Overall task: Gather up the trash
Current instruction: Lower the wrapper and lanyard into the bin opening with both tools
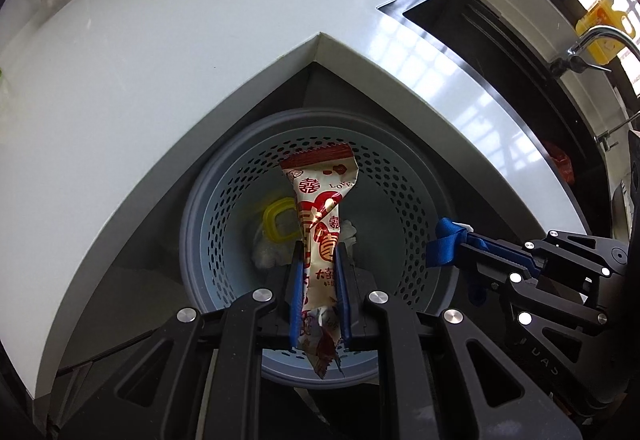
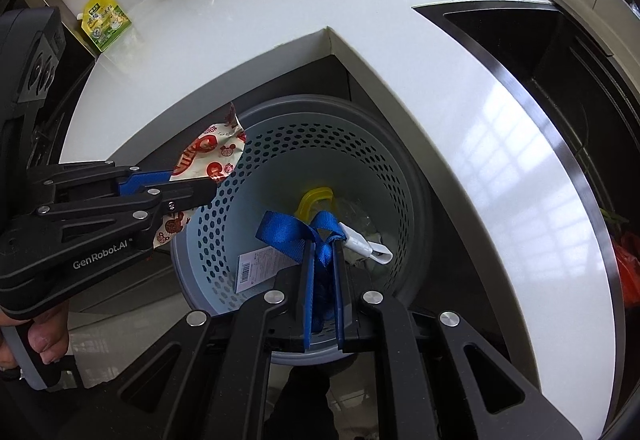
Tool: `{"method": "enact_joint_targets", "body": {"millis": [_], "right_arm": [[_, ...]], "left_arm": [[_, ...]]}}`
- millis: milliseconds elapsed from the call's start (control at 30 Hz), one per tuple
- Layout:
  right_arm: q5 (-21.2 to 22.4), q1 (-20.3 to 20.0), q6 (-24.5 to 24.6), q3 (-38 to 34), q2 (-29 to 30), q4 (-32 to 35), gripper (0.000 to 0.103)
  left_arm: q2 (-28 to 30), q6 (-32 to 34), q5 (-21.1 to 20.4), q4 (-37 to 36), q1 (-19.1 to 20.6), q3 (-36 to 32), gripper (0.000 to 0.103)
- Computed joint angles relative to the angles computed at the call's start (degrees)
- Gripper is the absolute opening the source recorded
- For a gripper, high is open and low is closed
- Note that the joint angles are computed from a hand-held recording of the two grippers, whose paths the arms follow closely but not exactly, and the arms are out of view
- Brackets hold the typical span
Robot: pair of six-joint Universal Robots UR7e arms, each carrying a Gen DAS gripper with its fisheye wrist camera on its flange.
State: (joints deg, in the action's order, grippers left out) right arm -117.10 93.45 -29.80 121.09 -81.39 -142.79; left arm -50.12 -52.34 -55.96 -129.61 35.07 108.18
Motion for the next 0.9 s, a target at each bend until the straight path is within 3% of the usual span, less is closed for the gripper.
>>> {"method": "enact_joint_targets", "body": {"millis": [900], "right_arm": [[-4.14, -2.58, 1.69, -1.23, 7.26, 1.56, 0.008]], "left_arm": [[6.2, 4.59, -4.09, 3.04, 5.38, -3.84, 0.016]]}}
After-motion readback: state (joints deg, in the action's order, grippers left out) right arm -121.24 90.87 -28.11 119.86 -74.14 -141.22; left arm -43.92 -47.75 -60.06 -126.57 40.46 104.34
